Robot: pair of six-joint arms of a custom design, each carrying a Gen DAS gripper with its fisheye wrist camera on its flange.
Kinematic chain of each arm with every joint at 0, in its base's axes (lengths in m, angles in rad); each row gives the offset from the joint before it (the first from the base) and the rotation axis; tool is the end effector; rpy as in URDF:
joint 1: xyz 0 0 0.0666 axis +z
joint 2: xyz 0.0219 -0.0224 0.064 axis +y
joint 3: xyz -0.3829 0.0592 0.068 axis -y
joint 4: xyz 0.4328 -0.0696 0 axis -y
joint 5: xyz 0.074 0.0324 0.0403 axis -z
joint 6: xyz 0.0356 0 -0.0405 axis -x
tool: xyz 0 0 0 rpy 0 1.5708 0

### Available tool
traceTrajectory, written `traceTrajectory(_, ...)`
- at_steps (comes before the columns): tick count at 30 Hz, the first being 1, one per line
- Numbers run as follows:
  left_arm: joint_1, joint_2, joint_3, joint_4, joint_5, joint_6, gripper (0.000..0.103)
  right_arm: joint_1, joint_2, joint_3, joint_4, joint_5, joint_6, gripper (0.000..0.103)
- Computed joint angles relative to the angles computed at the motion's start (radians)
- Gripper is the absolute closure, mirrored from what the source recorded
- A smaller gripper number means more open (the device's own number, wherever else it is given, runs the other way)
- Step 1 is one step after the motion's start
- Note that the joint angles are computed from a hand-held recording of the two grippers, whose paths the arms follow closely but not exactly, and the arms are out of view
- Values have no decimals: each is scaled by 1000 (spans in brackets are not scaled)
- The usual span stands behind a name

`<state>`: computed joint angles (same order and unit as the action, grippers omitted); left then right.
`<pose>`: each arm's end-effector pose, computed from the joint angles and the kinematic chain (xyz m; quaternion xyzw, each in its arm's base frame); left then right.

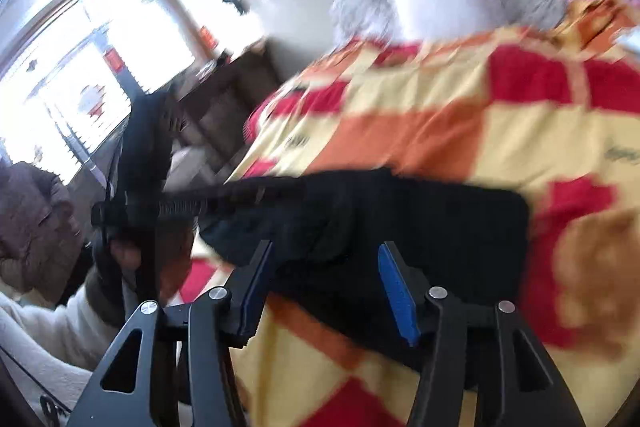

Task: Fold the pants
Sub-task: 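Grasp the pants edge with the left gripper while the right gripper grasps beside it, then lift the black pants edge with both grippers and fold it over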

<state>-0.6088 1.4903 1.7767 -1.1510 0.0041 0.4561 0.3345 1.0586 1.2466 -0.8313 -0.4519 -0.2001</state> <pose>0.4468 -0.3121 0.5565 0.0723 0.9355 -0.1772 0.2970 0.3761 0.1467 0.5148 -0.1585 0.8630 0.3084 0.3675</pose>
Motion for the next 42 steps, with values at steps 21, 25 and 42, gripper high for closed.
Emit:
traceTrajectory(21, -56, 30, -9, -8, -61, -12, 91, 14, 106, 62, -62, 195, 29, 77)
traceTrajectory(25, -52, 17, -35, 25, -58, -3, 86, 32, 124, 59, -65, 226, 41, 77)
traceTrajectory(42, -54, -99, -108, 20, -325, 49, 39, 137, 204, 164, -119, 298, 96, 57)
